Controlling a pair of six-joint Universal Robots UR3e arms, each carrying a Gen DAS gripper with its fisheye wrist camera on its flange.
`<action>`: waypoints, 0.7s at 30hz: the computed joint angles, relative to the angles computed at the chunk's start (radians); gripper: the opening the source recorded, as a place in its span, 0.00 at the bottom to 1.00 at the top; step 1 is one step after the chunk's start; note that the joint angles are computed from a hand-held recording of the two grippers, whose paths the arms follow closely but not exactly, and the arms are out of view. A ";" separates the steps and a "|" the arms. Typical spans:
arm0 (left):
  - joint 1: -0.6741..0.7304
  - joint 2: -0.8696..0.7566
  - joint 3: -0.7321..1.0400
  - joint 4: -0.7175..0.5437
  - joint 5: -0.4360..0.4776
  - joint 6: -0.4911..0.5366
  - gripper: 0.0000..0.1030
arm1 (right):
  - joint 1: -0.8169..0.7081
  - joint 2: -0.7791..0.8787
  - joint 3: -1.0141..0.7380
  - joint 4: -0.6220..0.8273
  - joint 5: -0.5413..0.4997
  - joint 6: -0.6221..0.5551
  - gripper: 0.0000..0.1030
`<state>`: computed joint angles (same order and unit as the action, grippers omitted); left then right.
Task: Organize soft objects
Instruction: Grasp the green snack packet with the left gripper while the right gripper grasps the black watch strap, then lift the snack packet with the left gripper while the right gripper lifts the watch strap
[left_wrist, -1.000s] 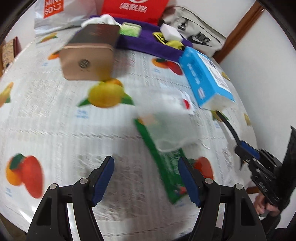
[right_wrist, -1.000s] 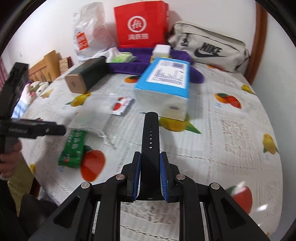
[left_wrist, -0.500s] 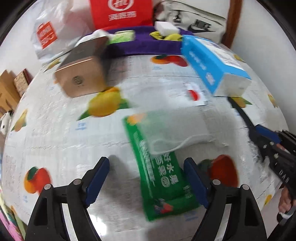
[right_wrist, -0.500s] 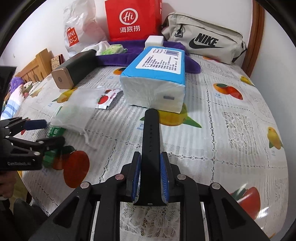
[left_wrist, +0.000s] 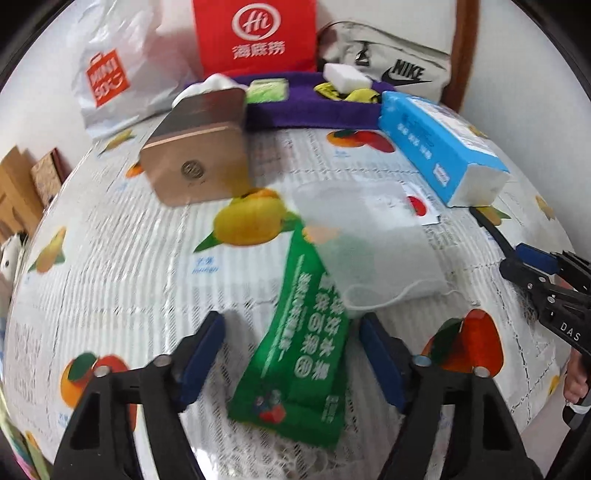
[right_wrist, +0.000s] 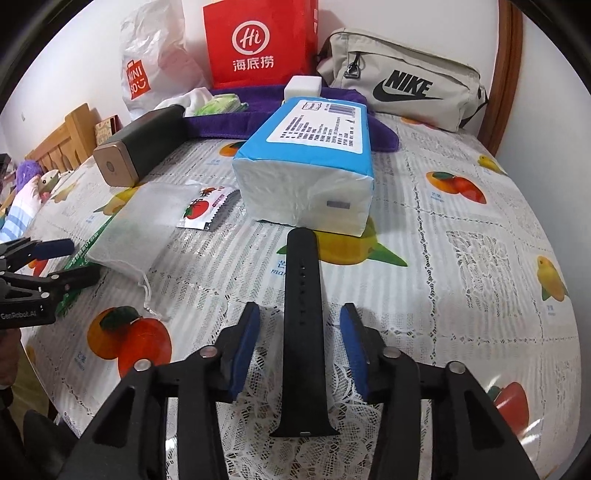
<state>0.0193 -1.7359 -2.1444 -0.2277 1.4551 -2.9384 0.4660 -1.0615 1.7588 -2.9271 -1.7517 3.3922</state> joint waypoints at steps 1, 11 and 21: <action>-0.004 -0.018 0.018 0.005 -0.003 0.002 0.54 | 0.000 -0.001 0.000 0.000 0.001 -0.002 0.25; 0.142 0.070 -0.002 -0.100 -0.108 0.021 0.22 | -0.012 -0.038 -0.018 0.068 0.037 -0.010 0.20; 0.251 0.137 -0.004 -0.159 -0.185 0.021 0.22 | 0.000 -0.080 -0.040 0.094 0.066 -0.025 0.20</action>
